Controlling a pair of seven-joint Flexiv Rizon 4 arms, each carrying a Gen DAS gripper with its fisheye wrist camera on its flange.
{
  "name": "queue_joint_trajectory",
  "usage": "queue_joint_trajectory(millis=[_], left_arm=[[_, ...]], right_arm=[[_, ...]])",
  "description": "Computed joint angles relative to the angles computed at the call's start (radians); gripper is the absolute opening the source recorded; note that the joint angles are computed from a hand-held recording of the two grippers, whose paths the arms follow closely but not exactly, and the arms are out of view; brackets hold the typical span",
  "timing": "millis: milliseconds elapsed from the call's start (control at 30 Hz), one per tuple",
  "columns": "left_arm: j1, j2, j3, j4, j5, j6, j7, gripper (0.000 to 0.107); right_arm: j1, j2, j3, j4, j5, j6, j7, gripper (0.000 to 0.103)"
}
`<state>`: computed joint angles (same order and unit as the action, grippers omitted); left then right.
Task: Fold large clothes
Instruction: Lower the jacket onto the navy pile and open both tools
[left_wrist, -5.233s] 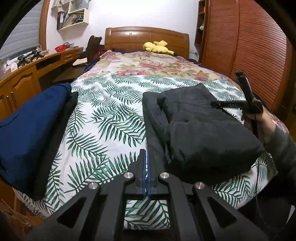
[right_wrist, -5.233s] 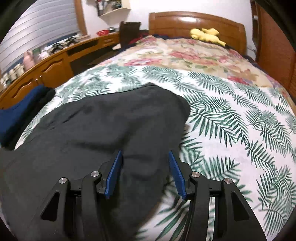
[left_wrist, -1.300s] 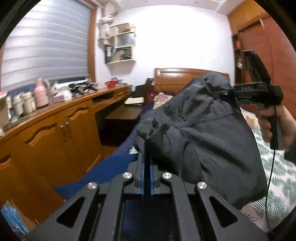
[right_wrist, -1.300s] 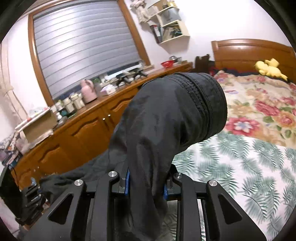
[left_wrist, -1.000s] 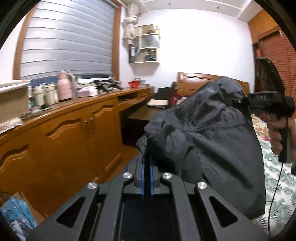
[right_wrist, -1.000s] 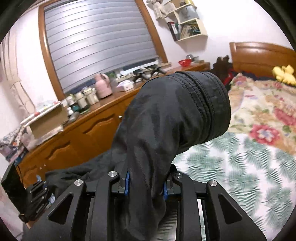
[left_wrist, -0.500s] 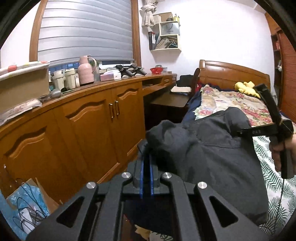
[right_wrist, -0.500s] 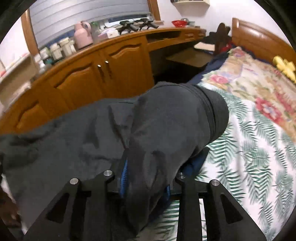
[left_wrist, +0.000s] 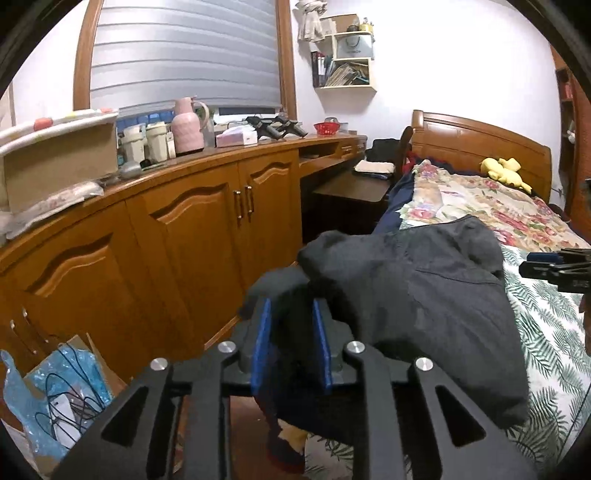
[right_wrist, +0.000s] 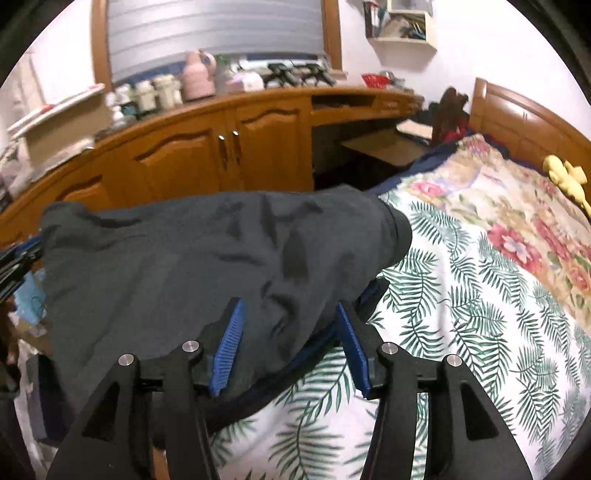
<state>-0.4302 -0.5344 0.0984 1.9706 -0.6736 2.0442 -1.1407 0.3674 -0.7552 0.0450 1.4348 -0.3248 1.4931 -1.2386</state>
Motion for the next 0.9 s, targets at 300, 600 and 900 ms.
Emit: queue_joint_trajectory(millis=[300,600,900], left_arm=[[-0.041,0.087,-0.043,0.077,0.031,0.073,0.005,0.031],[-0.212,0.097,-0.067,0.050,-0.205,0.118,0.214,0.032],[-0.261,0.061,-0.169,-0.036,-0.352,0.073,0.347,0.032]], right_arm=[[0.148,0.192,-0.210,0.332,-0.003,0.228,0.064,0.065],[0.400,0.323,-0.466,0.556,0.200,0.365,-0.009,0.074],[0.613,0.424,-0.666,0.737,0.442,0.451,-0.180,0.075]])
